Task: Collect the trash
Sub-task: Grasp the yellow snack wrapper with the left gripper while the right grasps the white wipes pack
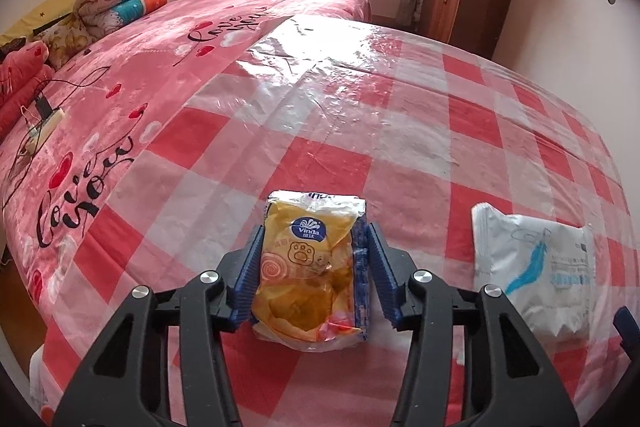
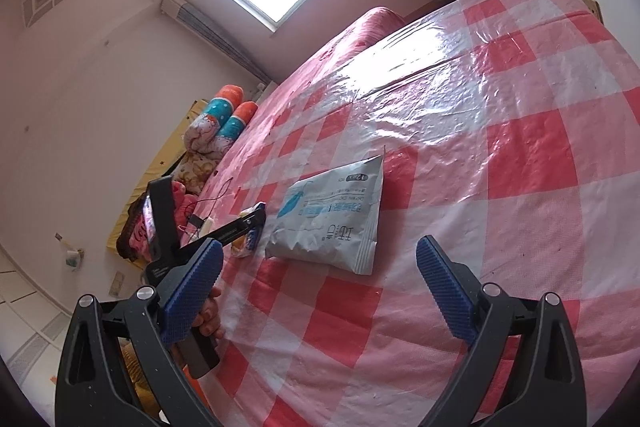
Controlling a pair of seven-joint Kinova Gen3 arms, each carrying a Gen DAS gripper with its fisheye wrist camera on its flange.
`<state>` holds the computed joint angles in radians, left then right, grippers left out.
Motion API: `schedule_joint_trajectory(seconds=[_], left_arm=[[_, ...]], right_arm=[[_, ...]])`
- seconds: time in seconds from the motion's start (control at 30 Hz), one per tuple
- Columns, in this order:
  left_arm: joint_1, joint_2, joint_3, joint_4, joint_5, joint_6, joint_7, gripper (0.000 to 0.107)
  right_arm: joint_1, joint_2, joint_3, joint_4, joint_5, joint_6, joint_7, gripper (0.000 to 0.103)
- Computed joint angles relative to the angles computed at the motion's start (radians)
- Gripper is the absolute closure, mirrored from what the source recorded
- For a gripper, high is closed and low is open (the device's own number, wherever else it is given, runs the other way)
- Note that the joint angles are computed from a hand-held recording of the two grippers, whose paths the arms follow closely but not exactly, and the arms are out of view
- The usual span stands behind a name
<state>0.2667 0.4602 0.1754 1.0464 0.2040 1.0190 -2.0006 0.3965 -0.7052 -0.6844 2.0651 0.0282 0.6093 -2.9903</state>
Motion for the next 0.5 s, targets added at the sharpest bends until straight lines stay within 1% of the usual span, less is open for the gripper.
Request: schedule_joint_trajectory(seconds=[0.13,0.2,0.33,0.43,0.5], left_arm=[[-0.049,-0.020,0.024,0.023,0.060,0.017,-0.048,0.063],[-0.065,-0.023,0.029,0.023,0.084,0.037,-0.070,0.064],[-0.094,-0.033,0.033,0.044,0.124,0.054,-0.123,0.064],[-0.116,-0.032,0.038,0.040,0.159,0.088,-0.158,0.064],[-0.129,-0.036,0.039,0.045,0.179,0.104,-0.183,0.064]], right_arm=[[-0.009,0.056,-0.014,-0.037,0.020,0.032,0.033,0.007],[-0.028,0.101,-0.017,-0.064,0.036,0.059,0.053,0.007],[-0.089,0.215,-0.027,-0.169,0.103,0.193,0.091,0.007],[-0.080,0.281,-0.079,-0.262,0.175,0.315,0.130,0.007],[-0.110,0.329,-0.096,-0.299,0.250,0.370,0.134,0.007]])
